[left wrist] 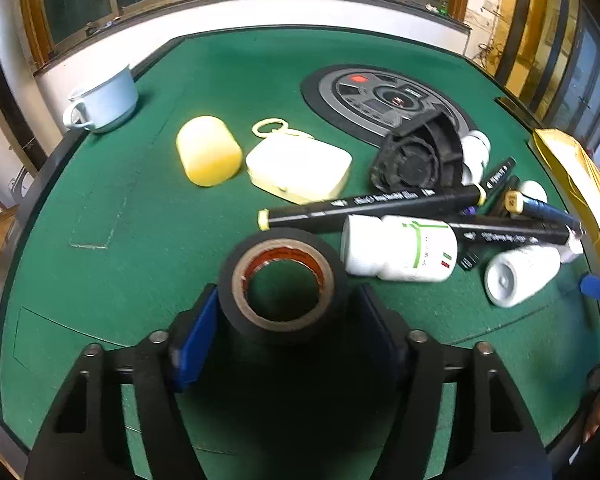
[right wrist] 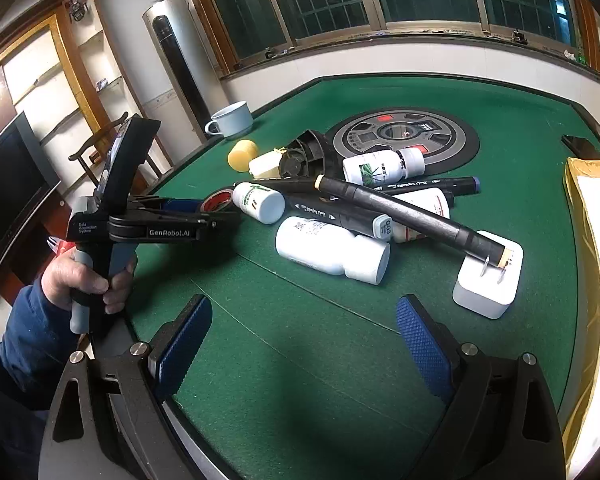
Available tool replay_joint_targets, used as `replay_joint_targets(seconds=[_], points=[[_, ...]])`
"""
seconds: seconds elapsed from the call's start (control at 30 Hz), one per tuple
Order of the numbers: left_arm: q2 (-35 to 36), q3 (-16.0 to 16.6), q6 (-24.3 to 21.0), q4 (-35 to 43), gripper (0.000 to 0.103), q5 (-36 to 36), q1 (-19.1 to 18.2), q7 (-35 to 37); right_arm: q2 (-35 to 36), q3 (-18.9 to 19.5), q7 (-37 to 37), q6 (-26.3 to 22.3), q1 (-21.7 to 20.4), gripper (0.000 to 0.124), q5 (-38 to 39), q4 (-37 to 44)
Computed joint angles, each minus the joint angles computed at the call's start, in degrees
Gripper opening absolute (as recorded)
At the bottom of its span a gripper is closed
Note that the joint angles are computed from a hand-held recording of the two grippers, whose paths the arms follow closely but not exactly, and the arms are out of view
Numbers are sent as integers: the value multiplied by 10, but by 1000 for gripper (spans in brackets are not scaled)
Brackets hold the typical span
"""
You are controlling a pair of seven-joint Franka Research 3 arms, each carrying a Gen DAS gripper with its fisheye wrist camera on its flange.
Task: Organize rigid objects
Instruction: 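Grasp the white plug adapter with the right tool while the left tool holds the tape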
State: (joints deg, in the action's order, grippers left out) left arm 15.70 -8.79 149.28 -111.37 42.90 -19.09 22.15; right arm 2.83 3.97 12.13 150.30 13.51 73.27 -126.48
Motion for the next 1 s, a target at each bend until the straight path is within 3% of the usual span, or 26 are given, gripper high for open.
replay_joint_targets(seconds=[0.2,0.4,0.47,0.53,0.63,0.7,0.8,0.97,1.0], points=[[-4,-3,-8,-2,61,10,-7,-6,-8,0,-1,13,1,91,11,-7],[-4,-10,10,-6,61,3,-10,16,-16,2,37,111,13,91,-18,-15],[-4,-9,15,-7,61,2,-10,16,-6,-1,102,136,13,91,-66,-7],[-5,-7,20,-9,61,3,-10,14,12,-7,225,173,16,91,-180,-3],[-6,-5,27,-12,61,5,-10,10,37,-21,370,151,7,89,-310,16],[-7,-4,32,-15,61,6,-10,6,50,-15,386,123,-12,88,-306,38],[-6,-4,30,-13,61,8,-11,5,65,-13,438,129,-16,88,-345,53],[-4,-5,19,-9,62,12,-15,6,87,-49,598,153,14,63,-531,66],[-4,-5,17,-8,62,12,-15,6,88,-43,602,152,7,55,-534,68]])
